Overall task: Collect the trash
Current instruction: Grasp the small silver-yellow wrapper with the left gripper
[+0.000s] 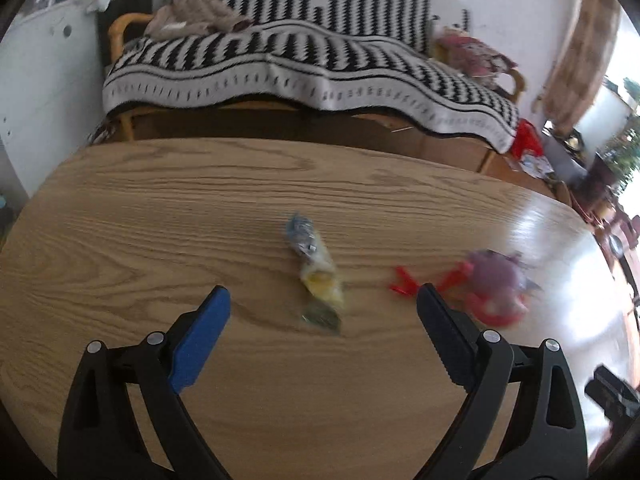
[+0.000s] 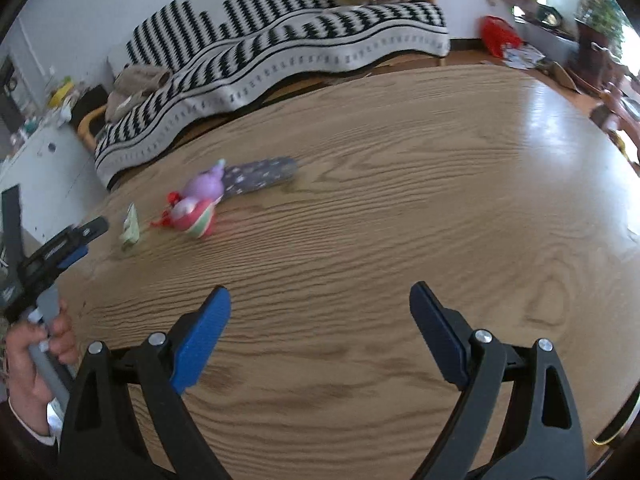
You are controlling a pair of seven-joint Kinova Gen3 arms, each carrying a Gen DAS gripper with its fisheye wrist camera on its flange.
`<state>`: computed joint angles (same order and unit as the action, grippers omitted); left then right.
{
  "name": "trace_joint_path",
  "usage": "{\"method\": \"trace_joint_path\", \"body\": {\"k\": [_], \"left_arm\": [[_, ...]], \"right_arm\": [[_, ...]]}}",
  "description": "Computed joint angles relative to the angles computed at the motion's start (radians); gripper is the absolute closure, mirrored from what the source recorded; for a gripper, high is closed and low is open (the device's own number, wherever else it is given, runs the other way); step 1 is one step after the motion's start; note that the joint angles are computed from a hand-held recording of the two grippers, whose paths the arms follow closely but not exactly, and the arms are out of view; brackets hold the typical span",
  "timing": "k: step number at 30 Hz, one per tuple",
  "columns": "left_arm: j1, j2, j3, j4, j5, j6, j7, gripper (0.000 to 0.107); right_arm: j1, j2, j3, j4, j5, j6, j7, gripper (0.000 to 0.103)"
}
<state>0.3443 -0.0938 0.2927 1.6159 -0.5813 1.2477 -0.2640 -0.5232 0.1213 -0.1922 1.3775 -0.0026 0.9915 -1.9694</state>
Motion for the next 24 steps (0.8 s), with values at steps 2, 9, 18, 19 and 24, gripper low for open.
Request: {"method": "trace_joint_path", "body": {"k": [2,9,18,19,24], "left_arm": [[-0.015,0.025,-0.023,0.002,0.01,-0.024,-0.011,0.016],[-0.024,0.079,-0.077,0.03,0.021,-0.077,-0.065,0.039],[-0.003,0.037,-0.062,0.045,-0.006,-0.054,-0.135,0.089],[-0.004,0.026,-0.058,0.043,-0.004,-0.047,-0.139,0.09],[-0.012,-0.006,-0.03,0.039,-0.006,-0.044,-0.17,0.09]], "right_arm": [[-0.002,0.019,-0.002,-0.011,-0.005,-0.002,0.004,0.015],[-0.034,0.092,-0.003,-0.077,-0.019,-0.018,0.003,0.015],[-0.088,0.206,-0.011,-0.188,-0.071,-0.048,0.008,0.015],[-0.095,0.218,-0.008,-0.203,-0.072,-0.048,0.005,0.015],[-0.11,0.272,0.004,-0.252,-0.091,-0.07,-0.021,0.016]]}}
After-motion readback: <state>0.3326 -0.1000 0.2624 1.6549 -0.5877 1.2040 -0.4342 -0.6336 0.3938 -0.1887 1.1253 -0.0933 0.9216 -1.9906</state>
